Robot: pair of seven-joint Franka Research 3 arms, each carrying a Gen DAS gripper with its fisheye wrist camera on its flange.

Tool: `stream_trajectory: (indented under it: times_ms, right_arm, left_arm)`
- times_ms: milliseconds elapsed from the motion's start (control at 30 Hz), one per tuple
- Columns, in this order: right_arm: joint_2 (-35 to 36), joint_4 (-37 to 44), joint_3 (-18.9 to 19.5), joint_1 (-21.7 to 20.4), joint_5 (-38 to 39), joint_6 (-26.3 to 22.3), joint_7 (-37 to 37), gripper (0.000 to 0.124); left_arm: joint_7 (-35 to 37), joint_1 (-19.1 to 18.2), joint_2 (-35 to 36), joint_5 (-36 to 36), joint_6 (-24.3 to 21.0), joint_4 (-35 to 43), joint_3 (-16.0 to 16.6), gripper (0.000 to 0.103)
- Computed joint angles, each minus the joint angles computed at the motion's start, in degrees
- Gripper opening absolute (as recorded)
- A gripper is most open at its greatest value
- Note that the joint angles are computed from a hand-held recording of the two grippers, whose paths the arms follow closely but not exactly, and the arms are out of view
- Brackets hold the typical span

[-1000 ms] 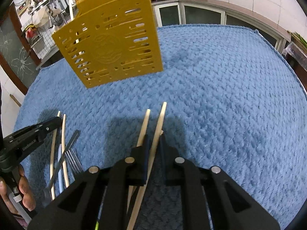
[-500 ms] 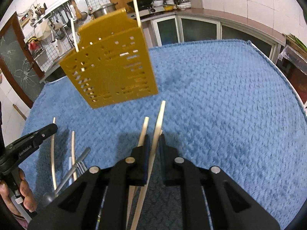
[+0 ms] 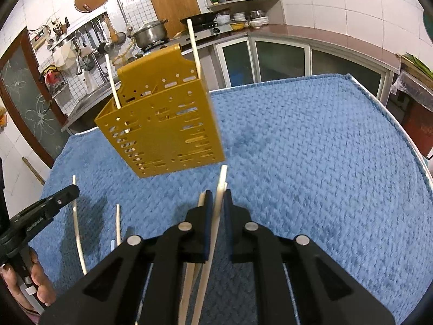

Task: Organize utensils
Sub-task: 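Lift the left tool's chopstick toward the holder while the right tool lifts its chopstick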

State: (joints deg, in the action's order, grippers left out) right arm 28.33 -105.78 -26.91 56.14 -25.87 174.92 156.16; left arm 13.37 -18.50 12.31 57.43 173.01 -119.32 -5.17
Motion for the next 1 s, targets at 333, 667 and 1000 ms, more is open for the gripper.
stream_trajectory:
  times_ms: [333, 667, 1000]
  right_arm:
    - [7.11, 11.96, 17.50, -15.80, 12.02, -10.07, -17.83, 0.008]
    - [8.83, 12.78, 17.12, -15.66, 13.94, -10.94, -19.68, 0.014]
    - [4.32, 5.63, 16.27, -14.52, 12.95, -8.87, -18.49, 0.014]
  left_arm:
    - [7.29, 1.37, 3.20, -7.29, -1.67, 2.23, -1.46, 0.006]
    - [9.72, -0.61, 4.92, -9.89, -1.05, 2.60, 1.02, 0.006]
    - [11.13, -1.40, 5.10, -11.05, -0.29, 2.16, 1.62, 0.006]
